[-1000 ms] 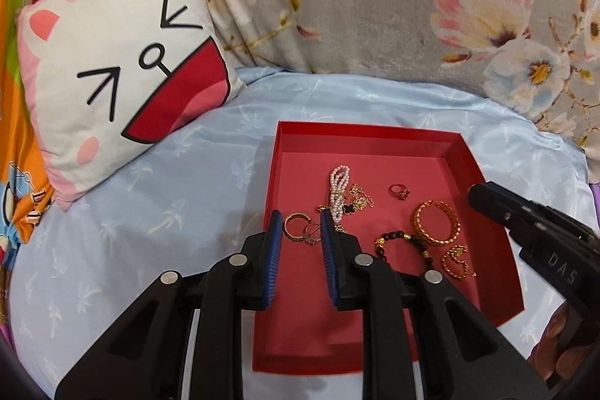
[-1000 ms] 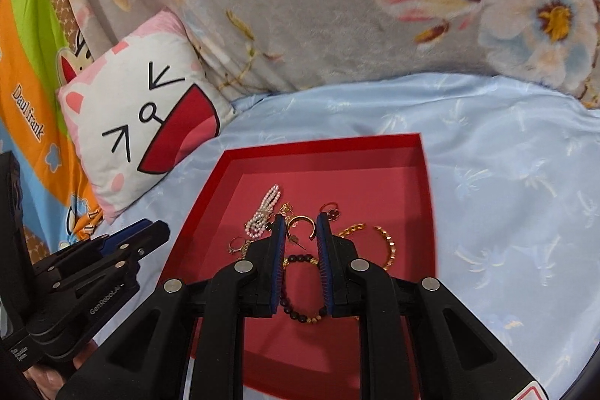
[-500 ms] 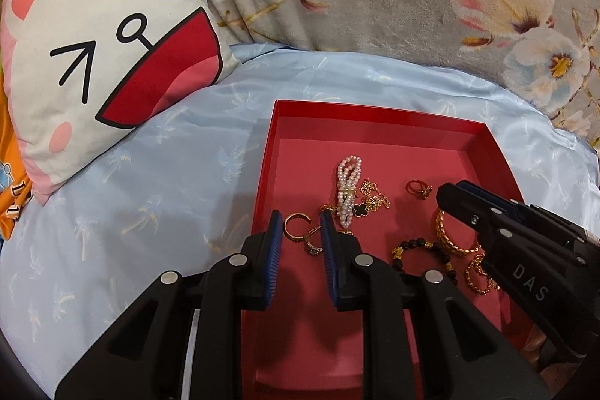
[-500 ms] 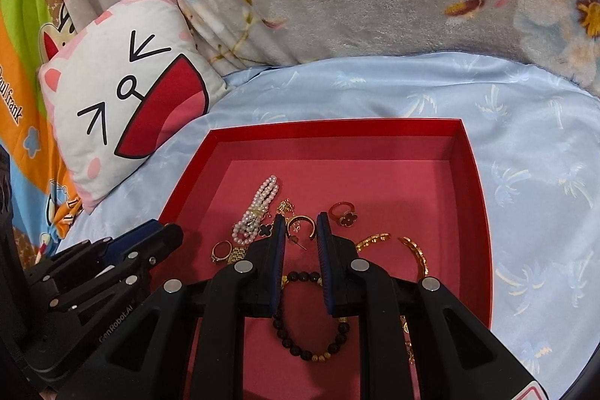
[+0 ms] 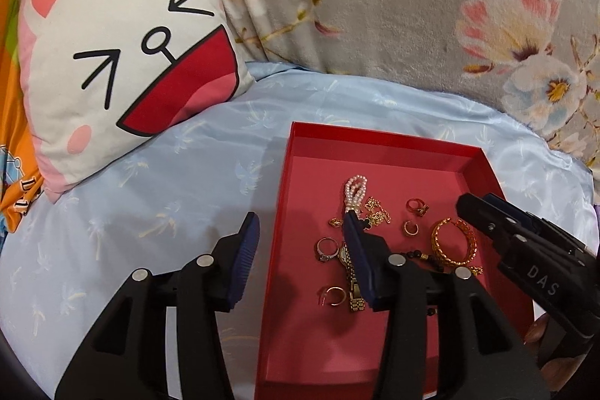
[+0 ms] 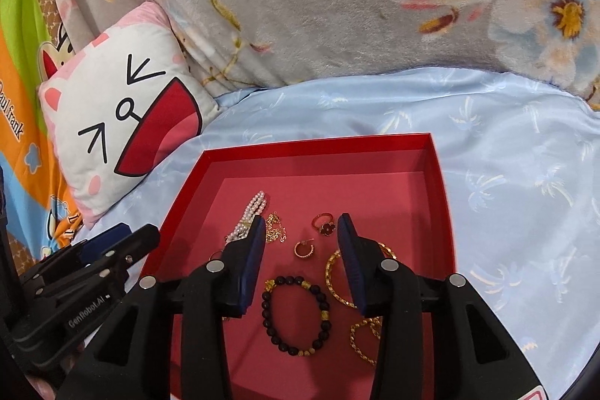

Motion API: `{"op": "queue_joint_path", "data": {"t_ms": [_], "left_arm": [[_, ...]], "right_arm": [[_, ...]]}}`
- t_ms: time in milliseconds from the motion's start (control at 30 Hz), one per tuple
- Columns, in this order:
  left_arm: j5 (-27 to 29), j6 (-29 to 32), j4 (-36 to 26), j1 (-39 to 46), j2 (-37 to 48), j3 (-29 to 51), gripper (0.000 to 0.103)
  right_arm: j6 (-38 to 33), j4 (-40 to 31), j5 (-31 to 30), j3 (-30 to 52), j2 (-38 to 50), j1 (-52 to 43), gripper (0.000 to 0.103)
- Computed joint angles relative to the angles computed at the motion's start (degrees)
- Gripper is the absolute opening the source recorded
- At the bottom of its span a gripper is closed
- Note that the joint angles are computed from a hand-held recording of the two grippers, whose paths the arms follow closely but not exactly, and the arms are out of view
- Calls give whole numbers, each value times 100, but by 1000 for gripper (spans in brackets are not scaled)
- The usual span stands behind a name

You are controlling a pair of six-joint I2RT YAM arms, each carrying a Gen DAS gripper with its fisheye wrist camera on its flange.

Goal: Organize jewelry

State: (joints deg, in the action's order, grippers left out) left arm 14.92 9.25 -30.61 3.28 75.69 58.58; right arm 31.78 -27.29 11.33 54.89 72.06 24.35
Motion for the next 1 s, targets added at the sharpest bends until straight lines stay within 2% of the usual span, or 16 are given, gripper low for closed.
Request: {"op": "queue_joint_path", "data": {"t_ms": [167, 300, 367, 567, 700, 767, 867, 900, 1000], "left_arm": [[71, 73, -229, 145, -406, -71, 45], [40, 147, -436, 223, -987, -323, 45], [-45, 186, -534, 237, -1298, -474, 45], [20, 346, -988, 448, -2272, -903, 45], [240, 532, -1389, 657, -2802, -1117, 45], [263, 611, -1529, 699, -3009, -1243, 42], [287, 706, -1771, 681, -3283, -1431, 30], [284, 726, -1809, 667, -3337, -1467, 21], [324, 774, -2010, 650, -3527, -1521, 18]], "right_arm": [[191, -482, 178, -151, -578, 153, 43], [475, -956, 599, -269, -1065, 560, 47], [708, -1306, 1004, -319, -1326, 932, 49], [2081, -2467, 2367, -395, -1830, 2594, 54], [3311, -3377, 3150, -224, -1675, 3777, 54], [3805, -3658, 3303, -159, -1579, 4169, 54], [4362, -3955, 3418, -96, -1454, 4606, 54], [4553, -4051, 3442, -69, -1399, 4749, 54], [5014, -4308, 3513, 49, -1189, 5085, 54]]}}
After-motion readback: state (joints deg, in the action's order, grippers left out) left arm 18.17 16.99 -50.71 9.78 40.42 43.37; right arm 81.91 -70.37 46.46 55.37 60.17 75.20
